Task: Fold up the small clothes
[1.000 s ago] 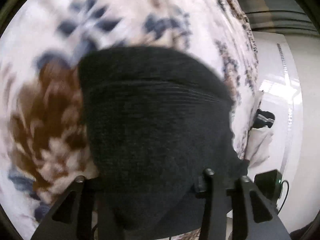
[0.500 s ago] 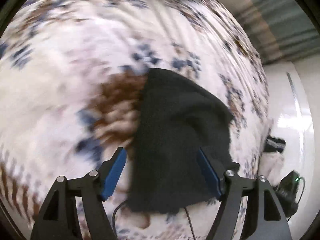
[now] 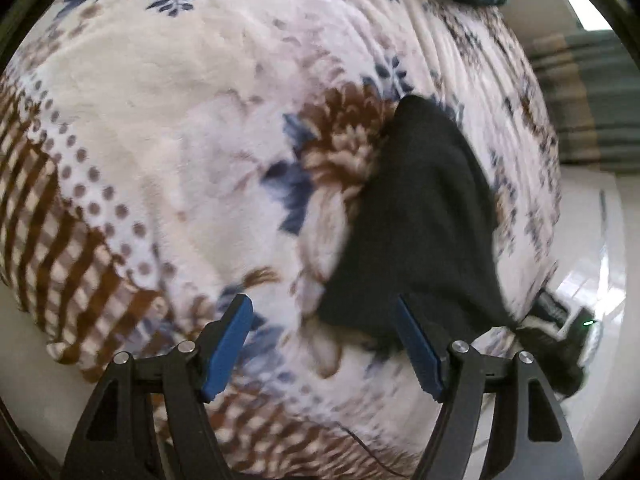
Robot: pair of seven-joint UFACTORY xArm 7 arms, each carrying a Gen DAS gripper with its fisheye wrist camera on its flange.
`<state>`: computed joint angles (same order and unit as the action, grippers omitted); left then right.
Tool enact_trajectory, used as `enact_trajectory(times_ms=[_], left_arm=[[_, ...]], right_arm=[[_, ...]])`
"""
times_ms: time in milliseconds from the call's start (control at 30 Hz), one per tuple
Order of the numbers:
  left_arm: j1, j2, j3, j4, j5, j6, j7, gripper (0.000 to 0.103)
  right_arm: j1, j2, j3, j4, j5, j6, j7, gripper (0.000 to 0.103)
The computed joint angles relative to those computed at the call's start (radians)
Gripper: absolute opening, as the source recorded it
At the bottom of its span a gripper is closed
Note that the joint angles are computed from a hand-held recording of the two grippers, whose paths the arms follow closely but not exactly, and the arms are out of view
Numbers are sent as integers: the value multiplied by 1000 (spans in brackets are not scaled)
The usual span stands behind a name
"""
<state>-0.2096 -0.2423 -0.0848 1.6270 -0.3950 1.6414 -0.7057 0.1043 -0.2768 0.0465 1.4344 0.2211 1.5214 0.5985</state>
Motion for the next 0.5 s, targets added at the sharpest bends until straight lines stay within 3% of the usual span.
enact_trajectory(times_ms=[167, 267, 300, 333, 367, 433, 500], left_arm=[[-3, -34, -6, -149, 45, -40, 86, 71], [-19, -6, -28, -227, 93, -68, 159, 72], [-25, 0, -38, -248, 115, -87, 181, 76], [-29, -8, -36, -273, 100, -124, 200, 96], [-52, -14, -22, -295, 84, -163, 211, 103], [-40, -11, -57, -299, 128, -175, 187, 103], [-46, -18, -78, -306, 172, -194, 136, 103]], right_arm=[[-34, -38, -25, -25, -18, 67, 41, 2], [-31, 3, -78, -92, 125, 90, -6, 5], [-40, 15, -79, -92, 146, 95, -7, 10], [-47, 21, -82, -88, 161, 88, -11, 14], [-52, 30, -81, -65, 156, 74, -29, 19], [-60, 53, -78, -10, 135, 54, -66, 47], [-69, 76, -84, 26, 156, -4, -109, 51]])
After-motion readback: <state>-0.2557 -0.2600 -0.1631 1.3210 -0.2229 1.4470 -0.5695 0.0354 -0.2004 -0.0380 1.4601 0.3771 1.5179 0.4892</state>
